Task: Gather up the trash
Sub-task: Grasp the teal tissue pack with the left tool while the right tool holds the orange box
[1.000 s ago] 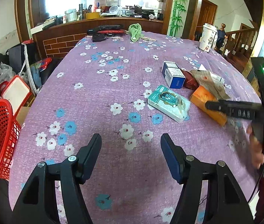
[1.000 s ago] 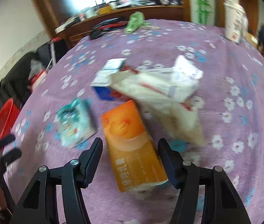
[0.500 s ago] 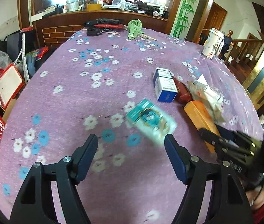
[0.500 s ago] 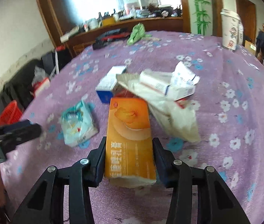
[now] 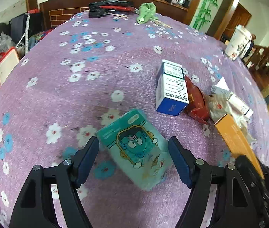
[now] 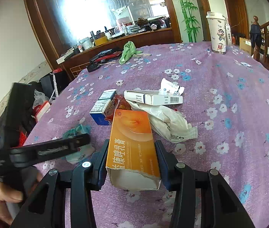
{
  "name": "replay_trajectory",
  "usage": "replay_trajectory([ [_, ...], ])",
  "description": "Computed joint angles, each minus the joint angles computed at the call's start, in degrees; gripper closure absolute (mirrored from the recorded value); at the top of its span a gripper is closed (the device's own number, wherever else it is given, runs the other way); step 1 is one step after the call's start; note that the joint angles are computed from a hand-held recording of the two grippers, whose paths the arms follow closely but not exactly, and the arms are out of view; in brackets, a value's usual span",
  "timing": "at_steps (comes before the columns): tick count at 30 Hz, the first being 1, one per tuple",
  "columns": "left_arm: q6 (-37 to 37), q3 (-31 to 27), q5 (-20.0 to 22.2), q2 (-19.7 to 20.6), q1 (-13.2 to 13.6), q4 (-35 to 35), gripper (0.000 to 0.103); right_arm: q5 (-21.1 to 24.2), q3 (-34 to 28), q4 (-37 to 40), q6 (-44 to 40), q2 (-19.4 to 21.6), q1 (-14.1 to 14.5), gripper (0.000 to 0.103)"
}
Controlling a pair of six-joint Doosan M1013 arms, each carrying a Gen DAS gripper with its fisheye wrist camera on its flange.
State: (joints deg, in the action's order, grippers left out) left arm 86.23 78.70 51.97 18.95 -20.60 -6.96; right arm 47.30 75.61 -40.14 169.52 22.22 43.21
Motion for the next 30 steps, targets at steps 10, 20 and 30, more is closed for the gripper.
replay_trajectory([
  [10, 6.9, 3.2, -7.0, -1.1, -0.4, 4.1, 0.038, 0.2, -0.5, 1.1, -1.9, 0.4, 0.0, 0.054],
  [20, 15.9, 6.1, -9.8, -3.6, 2.3, -3.8, 0.076, 1.3, -1.6, 2.9, -5.6, 1.2, -0.3, 0.054],
  [30, 14.9, 4.8, -3.6, -3.0, 2.8, -6.4, 0.035, 1.8, -1.9, 3.4, -6.6, 1.5, -0.4, 0.054],
])
